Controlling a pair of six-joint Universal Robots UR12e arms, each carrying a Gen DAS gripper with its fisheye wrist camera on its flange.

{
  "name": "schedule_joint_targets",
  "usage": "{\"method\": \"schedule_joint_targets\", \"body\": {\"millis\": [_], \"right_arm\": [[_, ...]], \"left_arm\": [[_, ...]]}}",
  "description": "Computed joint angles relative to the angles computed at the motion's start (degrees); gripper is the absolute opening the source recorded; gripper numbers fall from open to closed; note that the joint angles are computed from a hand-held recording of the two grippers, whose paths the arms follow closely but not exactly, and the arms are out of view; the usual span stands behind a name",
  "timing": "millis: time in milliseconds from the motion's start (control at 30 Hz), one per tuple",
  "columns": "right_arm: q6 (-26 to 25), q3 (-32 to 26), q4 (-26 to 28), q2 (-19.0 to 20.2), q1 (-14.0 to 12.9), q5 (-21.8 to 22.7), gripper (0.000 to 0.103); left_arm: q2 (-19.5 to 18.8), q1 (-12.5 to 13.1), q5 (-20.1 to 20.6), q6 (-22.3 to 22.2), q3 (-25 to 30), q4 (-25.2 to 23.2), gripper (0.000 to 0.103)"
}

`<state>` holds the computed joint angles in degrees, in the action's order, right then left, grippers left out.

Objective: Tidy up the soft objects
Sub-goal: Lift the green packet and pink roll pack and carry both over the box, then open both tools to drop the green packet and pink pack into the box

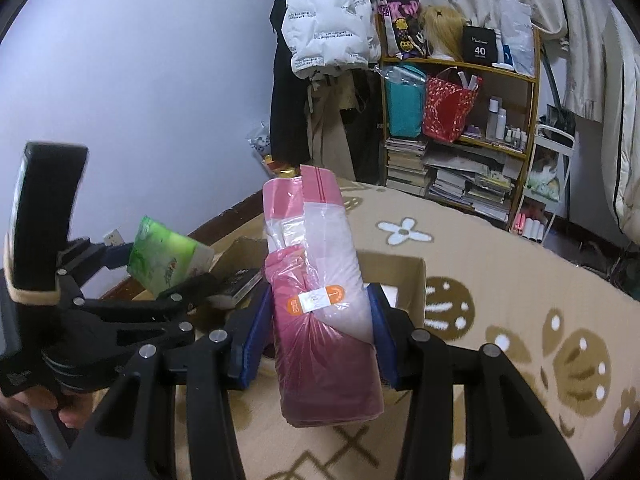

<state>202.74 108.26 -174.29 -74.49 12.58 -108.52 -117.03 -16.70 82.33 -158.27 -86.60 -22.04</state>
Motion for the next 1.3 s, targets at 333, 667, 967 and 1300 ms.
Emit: {"method": "schedule_joint_targets", "body": {"millis": [333,667,967,1300], "right_arm": [[-1.1,-1.4,1.2,3.1,-1.5,2.6,0.05],[-4.2,-2.0,2.6,4.7,-2.6,5.8,0.052],[0.5,-0.7,1.8,3.5,-3.1,4.7,0.093],[3.0,-0.1,1.8,1.1,-2.1,0.7,0.1]], "left_arm": [[-3.4,-0.8,1.4,-0.6,2.7,1.6,0.073],[-4.8,-0.5,0.7,-4.0,3.6,0.4,0.085],[-3.9,-0.5,4.7,-3.8,1.6,6.6,0.103],[-0.5,0.5,4.8,-7.0,-0.5,6.4,0.103]]}}
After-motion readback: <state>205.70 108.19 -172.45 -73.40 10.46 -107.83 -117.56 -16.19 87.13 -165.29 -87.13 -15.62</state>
